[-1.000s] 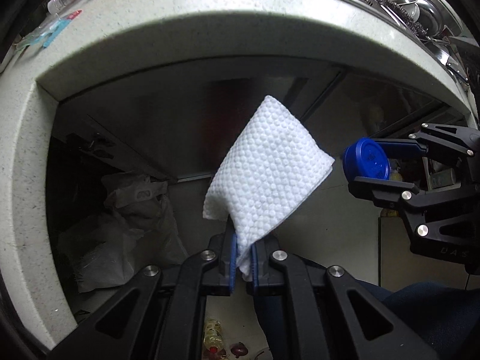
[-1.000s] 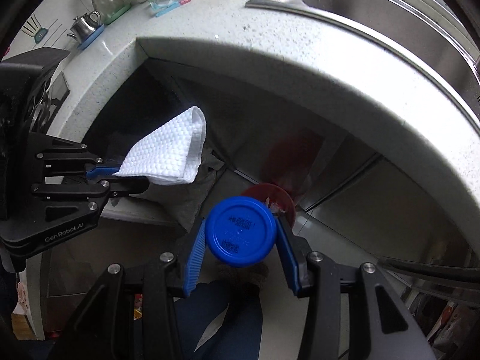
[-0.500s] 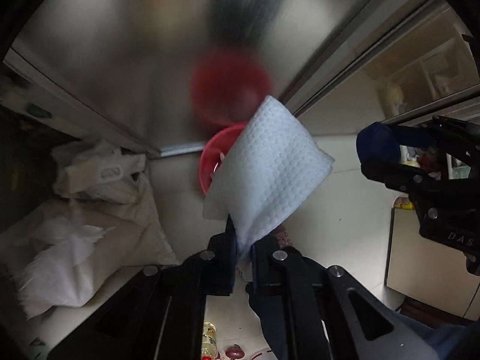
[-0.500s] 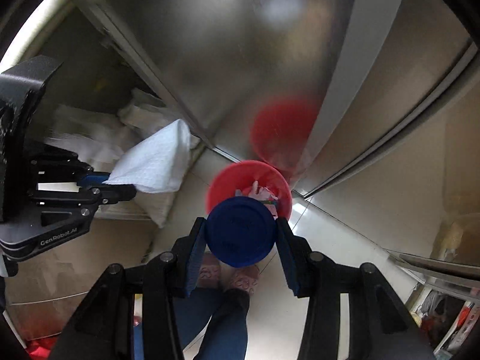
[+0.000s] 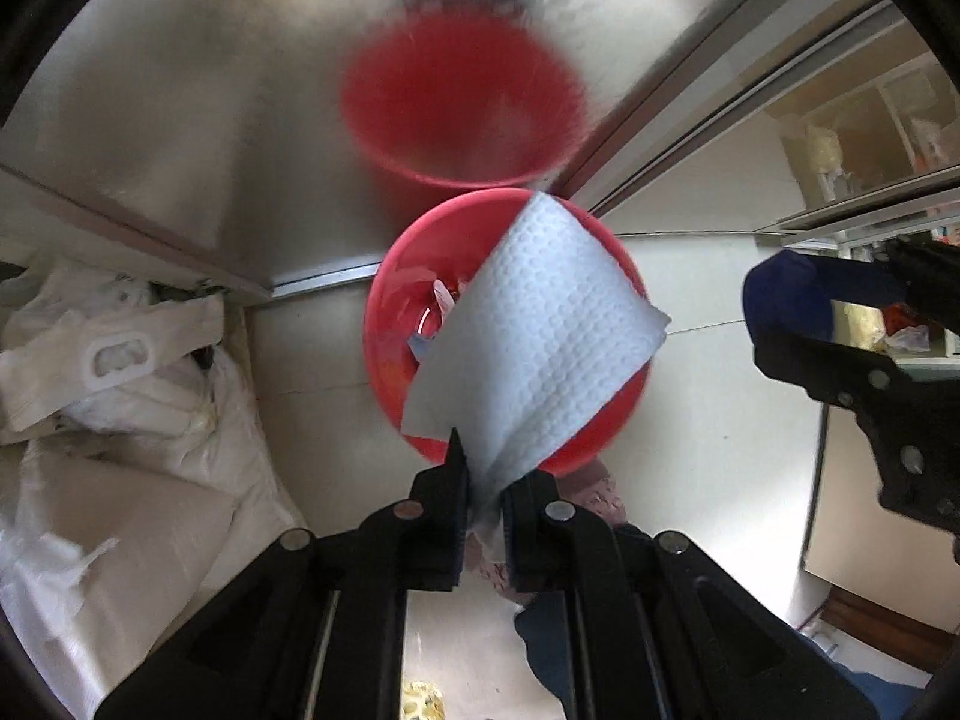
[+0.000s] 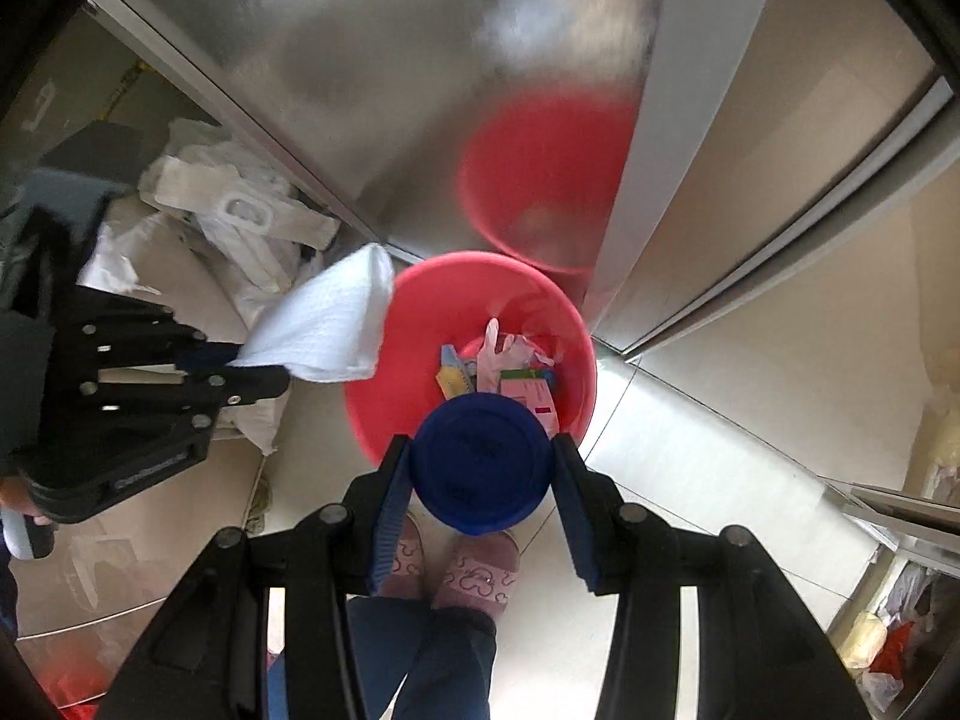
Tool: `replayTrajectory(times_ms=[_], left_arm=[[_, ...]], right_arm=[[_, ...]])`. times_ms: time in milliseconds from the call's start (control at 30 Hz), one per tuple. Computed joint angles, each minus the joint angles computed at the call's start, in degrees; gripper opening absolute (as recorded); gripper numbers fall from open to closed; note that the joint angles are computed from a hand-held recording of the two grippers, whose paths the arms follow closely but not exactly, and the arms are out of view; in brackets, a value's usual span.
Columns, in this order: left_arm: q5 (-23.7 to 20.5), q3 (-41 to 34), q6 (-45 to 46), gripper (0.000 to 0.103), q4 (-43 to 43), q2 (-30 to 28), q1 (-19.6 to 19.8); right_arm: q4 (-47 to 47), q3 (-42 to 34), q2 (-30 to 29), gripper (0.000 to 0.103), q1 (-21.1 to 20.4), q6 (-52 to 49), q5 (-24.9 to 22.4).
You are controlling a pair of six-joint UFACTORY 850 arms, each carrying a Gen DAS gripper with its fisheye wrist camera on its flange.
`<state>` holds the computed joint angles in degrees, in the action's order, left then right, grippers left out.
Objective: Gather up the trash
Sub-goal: 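Carry the wipe and blue lid with both grippers down over the red bucket, then open both grippers to drop the wipe and blue lid into the red bucket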
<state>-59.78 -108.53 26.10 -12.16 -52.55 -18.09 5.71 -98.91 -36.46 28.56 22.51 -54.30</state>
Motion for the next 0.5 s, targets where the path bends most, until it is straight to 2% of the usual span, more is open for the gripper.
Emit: replayTrajectory(times_ms=[100, 200, 267, 333, 400, 500], left_arm=[[2.0, 0.8, -0.1, 0.007, -0.3, -0.8, -1.0], [2.7, 0.2, 0.8, 0.018, -0.8, -2.2, -1.2], [3.3, 0.2, 0.2, 0.034, -0.5, -2.7, -1.5], [4.2, 0.3, -3.4, 0.069, 2.0, -2.9, -2.1], [4.7, 0.9, -4.0, 0.075, 2.0, -2.5, -2.0], [5.7, 2.3, -4.5, 0.092, 0.3, -1.5, -1.1]], right_arm=[[-0.2, 2.2, 0.1, 0.043, -0.2, -0.7, 2.5], [0.8, 3.2, 0.2, 0.043, -0.9, -1.3, 2.6], [0.4, 3.3, 0.2, 0.043, -0.8, -1.3, 3.0], [0.3, 3.3, 0.2, 0.043, -0.8, -1.4, 3.1], [0.8, 3.3, 0.2, 0.043, -0.9, -1.7, 3.0], [1.6, 3.6, 0.5, 0.043, -0.9, -2.5, 2.9]])
